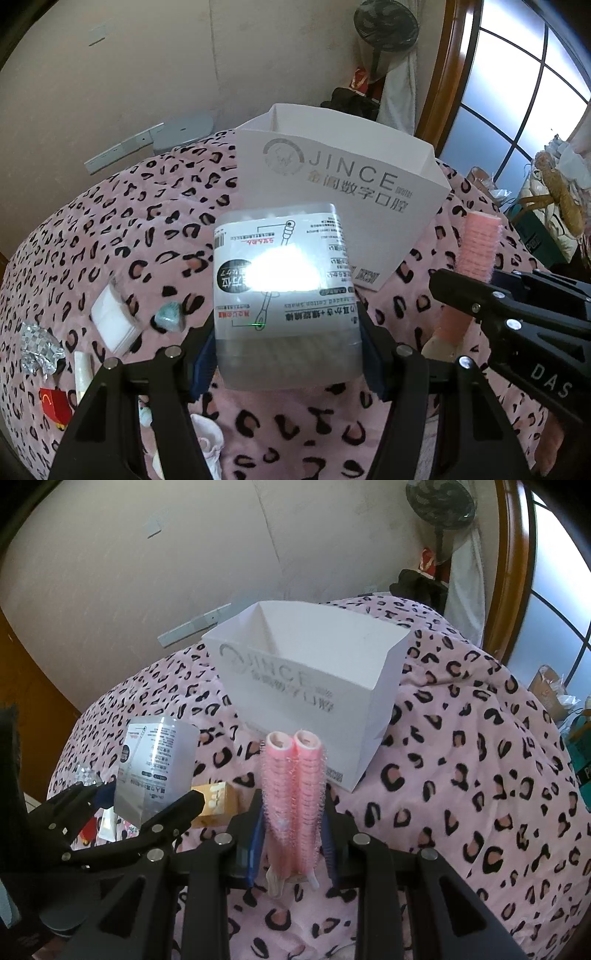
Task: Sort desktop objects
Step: 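Bring both held items over the opening of the white paper bag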
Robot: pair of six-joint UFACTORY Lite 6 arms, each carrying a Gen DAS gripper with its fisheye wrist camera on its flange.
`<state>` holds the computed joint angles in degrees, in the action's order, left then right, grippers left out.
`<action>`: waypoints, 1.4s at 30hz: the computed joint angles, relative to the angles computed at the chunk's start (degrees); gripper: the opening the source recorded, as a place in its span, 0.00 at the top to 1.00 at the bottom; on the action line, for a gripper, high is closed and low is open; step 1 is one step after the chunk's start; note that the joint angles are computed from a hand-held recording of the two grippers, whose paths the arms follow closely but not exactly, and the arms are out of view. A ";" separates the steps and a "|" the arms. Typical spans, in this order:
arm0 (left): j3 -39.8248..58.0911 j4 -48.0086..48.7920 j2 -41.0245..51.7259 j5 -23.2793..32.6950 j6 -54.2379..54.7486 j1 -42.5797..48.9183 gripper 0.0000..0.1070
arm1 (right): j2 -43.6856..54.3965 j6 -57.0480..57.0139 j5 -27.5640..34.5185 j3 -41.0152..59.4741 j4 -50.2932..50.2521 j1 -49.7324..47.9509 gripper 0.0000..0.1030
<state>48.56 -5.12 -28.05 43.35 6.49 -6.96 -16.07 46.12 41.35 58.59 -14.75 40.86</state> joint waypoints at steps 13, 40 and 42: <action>7.31 1.59 7.77 -2.00 -1.94 -1.99 0.39 | 3.94 -6.92 -0.88 5.51 2.74 -5.49 0.74; 68.71 -6.75 51.57 14.00 6.25 0.73 0.39 | 28.38 -30.15 4.76 41.86 17.87 -21.66 0.74; 74.49 -6.38 55.76 15.65 5.41 0.57 0.39 | 32.10 -30.17 5.66 46.70 17.04 -21.99 0.74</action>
<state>123.05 -11.50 27.71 59.01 11.90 -6.39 16.03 15.96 47.00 105.29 2.28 18.87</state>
